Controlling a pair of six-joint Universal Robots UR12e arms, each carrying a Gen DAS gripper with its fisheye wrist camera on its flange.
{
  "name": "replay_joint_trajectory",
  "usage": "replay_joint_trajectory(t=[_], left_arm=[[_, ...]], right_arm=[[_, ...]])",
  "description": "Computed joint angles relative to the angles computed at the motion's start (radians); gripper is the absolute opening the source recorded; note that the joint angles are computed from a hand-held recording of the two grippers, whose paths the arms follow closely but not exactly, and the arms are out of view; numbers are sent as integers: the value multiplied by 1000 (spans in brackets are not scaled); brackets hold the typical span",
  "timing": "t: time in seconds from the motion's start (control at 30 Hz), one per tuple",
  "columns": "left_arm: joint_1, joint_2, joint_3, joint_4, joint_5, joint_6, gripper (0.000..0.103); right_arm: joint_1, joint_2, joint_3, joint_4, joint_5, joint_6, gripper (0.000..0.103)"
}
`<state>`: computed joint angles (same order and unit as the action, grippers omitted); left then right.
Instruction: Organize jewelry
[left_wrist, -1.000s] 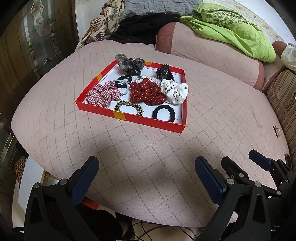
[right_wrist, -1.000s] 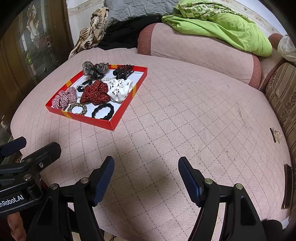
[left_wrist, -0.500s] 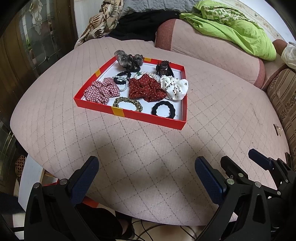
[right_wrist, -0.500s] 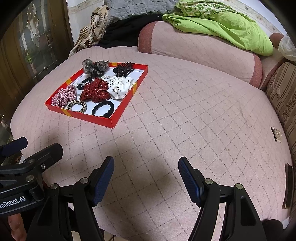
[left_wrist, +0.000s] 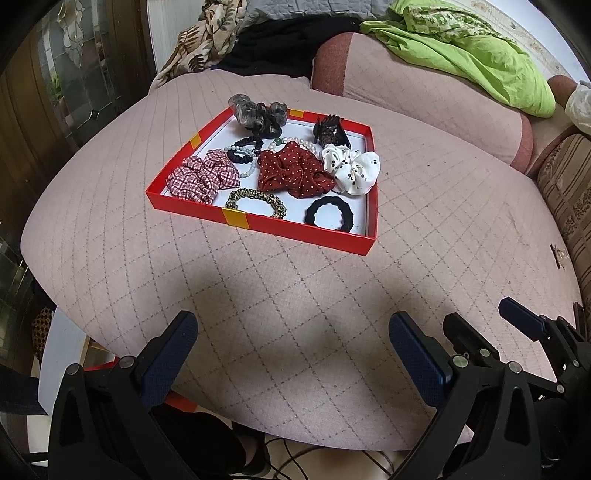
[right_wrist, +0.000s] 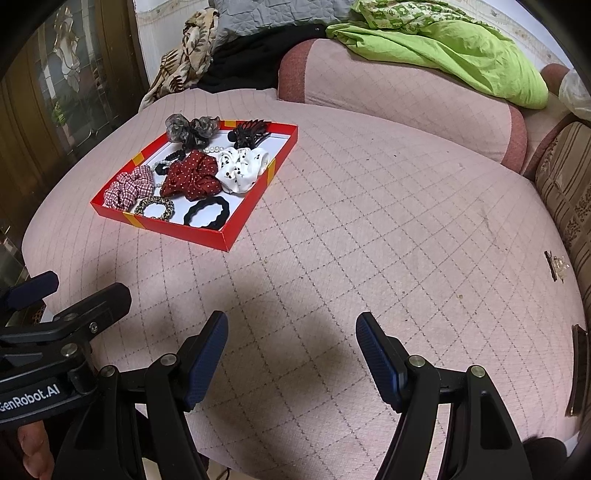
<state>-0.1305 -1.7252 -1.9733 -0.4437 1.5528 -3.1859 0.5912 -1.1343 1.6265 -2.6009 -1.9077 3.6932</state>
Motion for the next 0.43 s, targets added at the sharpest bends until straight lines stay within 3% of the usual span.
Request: replay_joint_trajectory(t=[0.43], left_arm=[[-22,-7,13,-9,39,0,103]], right_arm=[[-11,-9,20,-22,33,16,76]])
